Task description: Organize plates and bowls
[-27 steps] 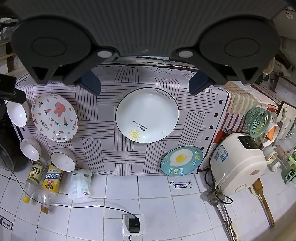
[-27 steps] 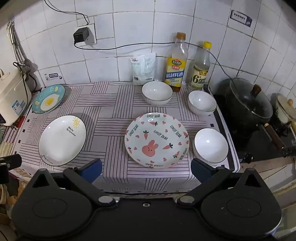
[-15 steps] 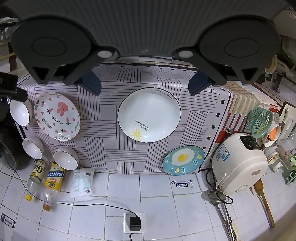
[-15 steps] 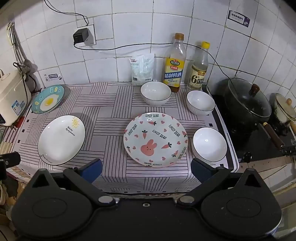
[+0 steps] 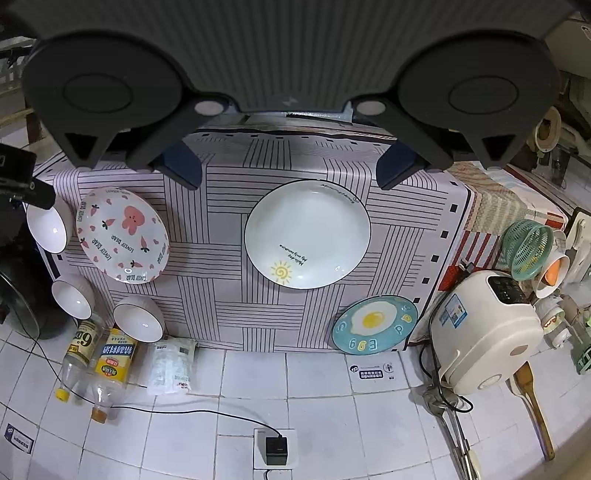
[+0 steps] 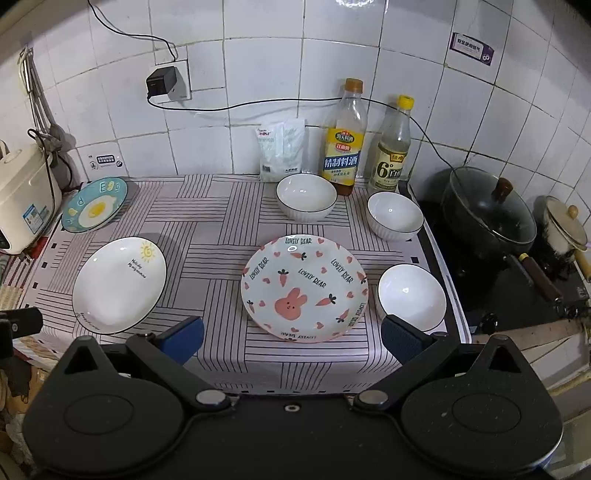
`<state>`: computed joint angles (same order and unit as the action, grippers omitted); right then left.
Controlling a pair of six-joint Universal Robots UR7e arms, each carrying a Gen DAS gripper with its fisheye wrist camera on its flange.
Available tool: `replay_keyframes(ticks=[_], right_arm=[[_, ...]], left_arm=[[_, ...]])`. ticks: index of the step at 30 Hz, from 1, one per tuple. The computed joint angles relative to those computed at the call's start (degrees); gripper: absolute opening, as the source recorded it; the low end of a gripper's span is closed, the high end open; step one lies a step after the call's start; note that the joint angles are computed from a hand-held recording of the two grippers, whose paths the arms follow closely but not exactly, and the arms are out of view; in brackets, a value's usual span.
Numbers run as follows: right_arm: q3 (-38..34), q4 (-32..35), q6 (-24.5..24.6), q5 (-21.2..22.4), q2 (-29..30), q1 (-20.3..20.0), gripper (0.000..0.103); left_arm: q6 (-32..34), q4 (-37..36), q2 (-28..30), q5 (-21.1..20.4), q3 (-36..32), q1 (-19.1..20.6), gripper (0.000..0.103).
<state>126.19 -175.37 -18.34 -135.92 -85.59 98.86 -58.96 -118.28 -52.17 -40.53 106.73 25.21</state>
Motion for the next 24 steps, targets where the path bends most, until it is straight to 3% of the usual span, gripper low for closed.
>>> replay_keyframes(ticks=[24], right_arm=[[-0.2, -2.0, -1.6, 0.5, 1.3, -0.5, 0.103]], left_arm=[[1.6, -0.7, 0.1, -0.8, -0.4, 0.8, 0.102]])
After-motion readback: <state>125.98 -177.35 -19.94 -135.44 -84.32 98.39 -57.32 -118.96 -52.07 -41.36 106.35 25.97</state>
